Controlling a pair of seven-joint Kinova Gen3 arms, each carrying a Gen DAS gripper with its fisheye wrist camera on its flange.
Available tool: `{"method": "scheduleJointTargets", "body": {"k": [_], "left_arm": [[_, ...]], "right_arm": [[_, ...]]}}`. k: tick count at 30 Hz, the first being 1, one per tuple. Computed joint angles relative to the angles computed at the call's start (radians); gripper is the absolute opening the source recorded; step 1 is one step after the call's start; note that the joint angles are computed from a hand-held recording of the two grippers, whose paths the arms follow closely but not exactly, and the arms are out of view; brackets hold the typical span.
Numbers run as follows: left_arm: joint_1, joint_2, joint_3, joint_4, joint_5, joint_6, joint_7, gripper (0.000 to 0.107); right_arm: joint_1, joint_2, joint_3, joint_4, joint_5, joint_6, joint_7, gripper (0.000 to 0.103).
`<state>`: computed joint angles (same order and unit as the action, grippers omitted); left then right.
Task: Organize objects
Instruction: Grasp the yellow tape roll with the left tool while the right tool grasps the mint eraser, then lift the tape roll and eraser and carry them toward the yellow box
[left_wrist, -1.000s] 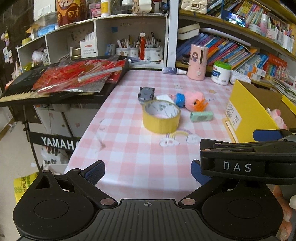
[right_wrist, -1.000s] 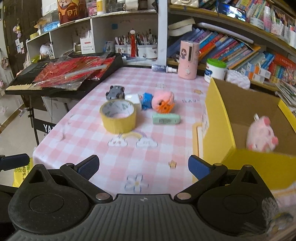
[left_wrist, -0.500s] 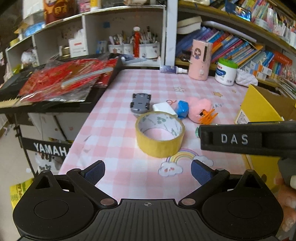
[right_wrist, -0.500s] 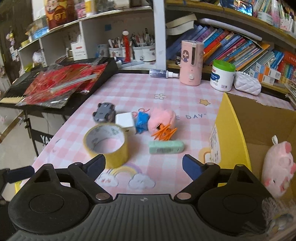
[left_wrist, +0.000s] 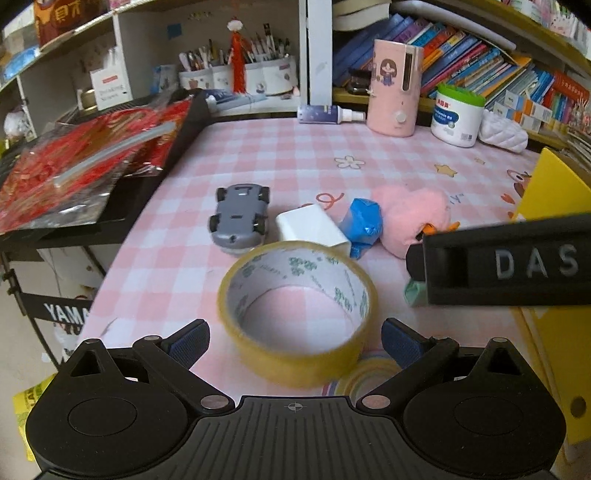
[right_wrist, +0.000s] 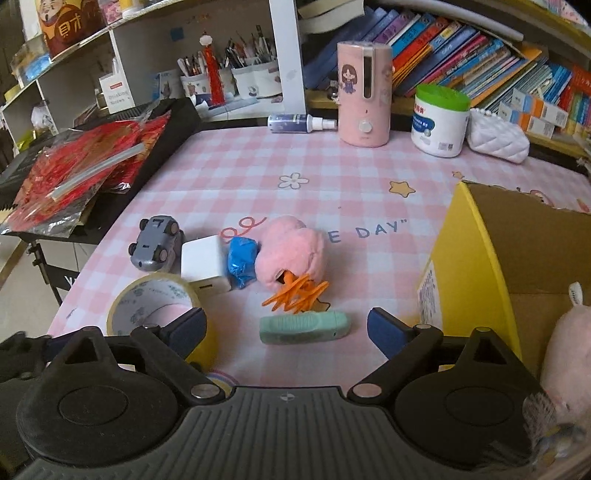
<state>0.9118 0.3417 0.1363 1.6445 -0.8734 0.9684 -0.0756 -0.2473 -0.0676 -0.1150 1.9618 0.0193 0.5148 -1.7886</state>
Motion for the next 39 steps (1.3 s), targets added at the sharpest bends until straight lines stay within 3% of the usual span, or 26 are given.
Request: {"method": "scheduleJointTargets", "body": {"k": [3, 6, 15, 19, 20, 29, 39], "left_arm": [[-0.006, 0.013, -0.009, -0.002, -0.014, -0.02, -0.003, 0.1], [0.005, 0.022, -0.018, 0.001, -0.039, -0.005, 0.0, 0.092], [-0.024, -0.031, -0.005, 0.055, -0.021, 0.007, 0.069, 0.091], [-0.029, -0.047, 0.01, 0.074, -0.023, 0.001, 0.11, 0.091], [-0.029, -0.051, 0.014, 0.078, -0.025, 0.0, 0.117, 0.091], [0.002, -0.088, 0.057, 0.083, -0.062, 0.056, 0.157, 0.091], [0.072, -0.139, 0.134, 0.095, -0.08, 0.177, 0.233, 0.091]], "right_arm": [[-0.001, 0.027, 0.004, -0.022, -0.002, 0.016, 0.017, 0.094], [-0.001, 0.05, 0.01, -0.039, -0.017, 0.033, 0.043, 0.094], [-0.025, 0.132, 0.01, -0.078, 0.06, 0.077, 0.005, 0.091], [-0.029, 0.158, 0.018, -0.091, 0.074, 0.096, -0.005, 0.073], [-0.032, 0.153, 0.019, -0.082, 0.084, 0.082, -0.007, 0.067], [0.018, 0.06, 0.017, -0.026, -0.127, 0.032, 0.191, 0.067], [0.002, -0.107, 0.037, 0.06, -0.194, 0.057, 0.219, 0.067]]}}
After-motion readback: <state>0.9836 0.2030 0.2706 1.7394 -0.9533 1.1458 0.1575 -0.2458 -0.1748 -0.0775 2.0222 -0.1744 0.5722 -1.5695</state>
